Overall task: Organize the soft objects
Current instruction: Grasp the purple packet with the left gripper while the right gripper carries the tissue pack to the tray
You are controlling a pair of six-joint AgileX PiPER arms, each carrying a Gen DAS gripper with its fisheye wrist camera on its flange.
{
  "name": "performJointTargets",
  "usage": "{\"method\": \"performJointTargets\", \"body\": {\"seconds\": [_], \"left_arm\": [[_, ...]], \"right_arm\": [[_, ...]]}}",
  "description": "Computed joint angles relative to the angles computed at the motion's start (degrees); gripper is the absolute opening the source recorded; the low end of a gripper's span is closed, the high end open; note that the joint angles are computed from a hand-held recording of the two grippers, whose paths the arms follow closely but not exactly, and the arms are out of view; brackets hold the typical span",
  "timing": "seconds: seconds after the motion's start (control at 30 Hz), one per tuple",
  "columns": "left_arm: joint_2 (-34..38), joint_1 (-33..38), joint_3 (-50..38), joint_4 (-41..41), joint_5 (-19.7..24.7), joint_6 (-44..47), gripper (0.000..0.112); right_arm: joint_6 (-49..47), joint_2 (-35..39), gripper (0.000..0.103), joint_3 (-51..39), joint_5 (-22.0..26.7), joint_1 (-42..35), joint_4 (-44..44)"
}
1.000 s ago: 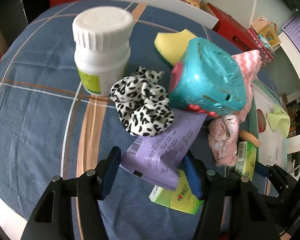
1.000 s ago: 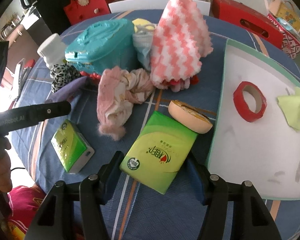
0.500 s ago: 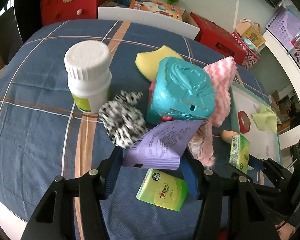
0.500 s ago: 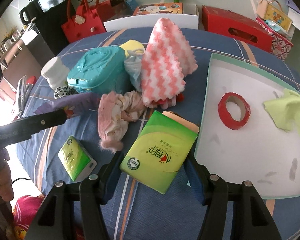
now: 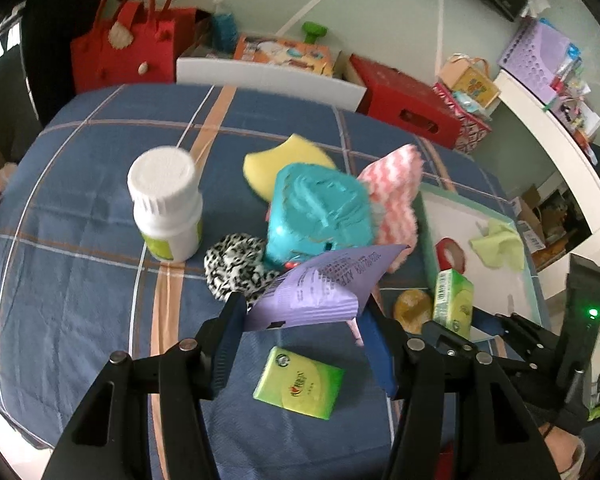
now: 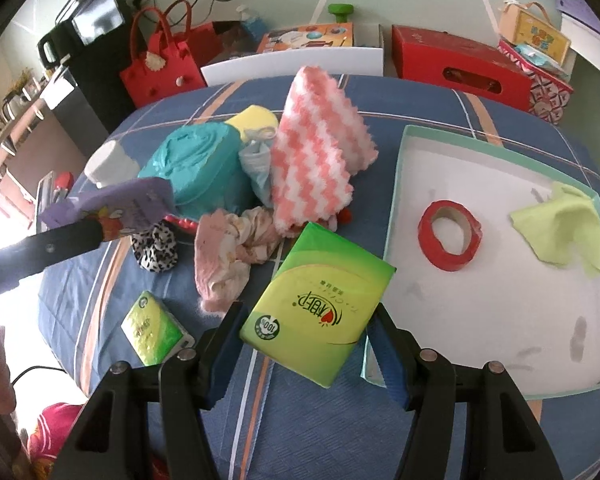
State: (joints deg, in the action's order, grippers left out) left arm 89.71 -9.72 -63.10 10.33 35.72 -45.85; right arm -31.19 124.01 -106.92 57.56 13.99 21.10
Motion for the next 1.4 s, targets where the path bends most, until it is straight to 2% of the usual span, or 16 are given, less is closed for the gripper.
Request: {"method": "performJointTargets", "body": {"seconds": [0.43,0.63,0.77,0.97,1.23,1.4], "left_arm": [[-0.52,-4.37,-3.06,6.25,0.62,-5.15,0.058],[1.35,-7.21,-7.25,8.96,1.55,-6.91,0.058],[5.05,-9.08,-12.34,9.03,2.12,-6.71,0.058],[12.77,-11.29,-20.33,5.42,1.17,-2.39,0.058],[23.31,-14.95,-30.57,5.59,2.82,-0.58,0.058],[29.38,-17.56,-36.28,9.03,3.92,-1.11,0.058]], "right_arm": [[-0.04,-0.54,0.064,1.19,-2.52,-0.47,1.45],[1.72,-0.83,0.065,0.27,-3.73,-2.1,1.21],[3.6,0.68,0.064,-2.56,-2.62,-4.31,1.65],[12.65,3.52,0.064,-7.57,-3.54,-8.4,-3.41],[21.93,7.81,0.065,-14.26,-2.85,-13.6,-8.76],[25.21,9.52,0.065,-16.75,-2.36,-16.11,-10.73]]}}
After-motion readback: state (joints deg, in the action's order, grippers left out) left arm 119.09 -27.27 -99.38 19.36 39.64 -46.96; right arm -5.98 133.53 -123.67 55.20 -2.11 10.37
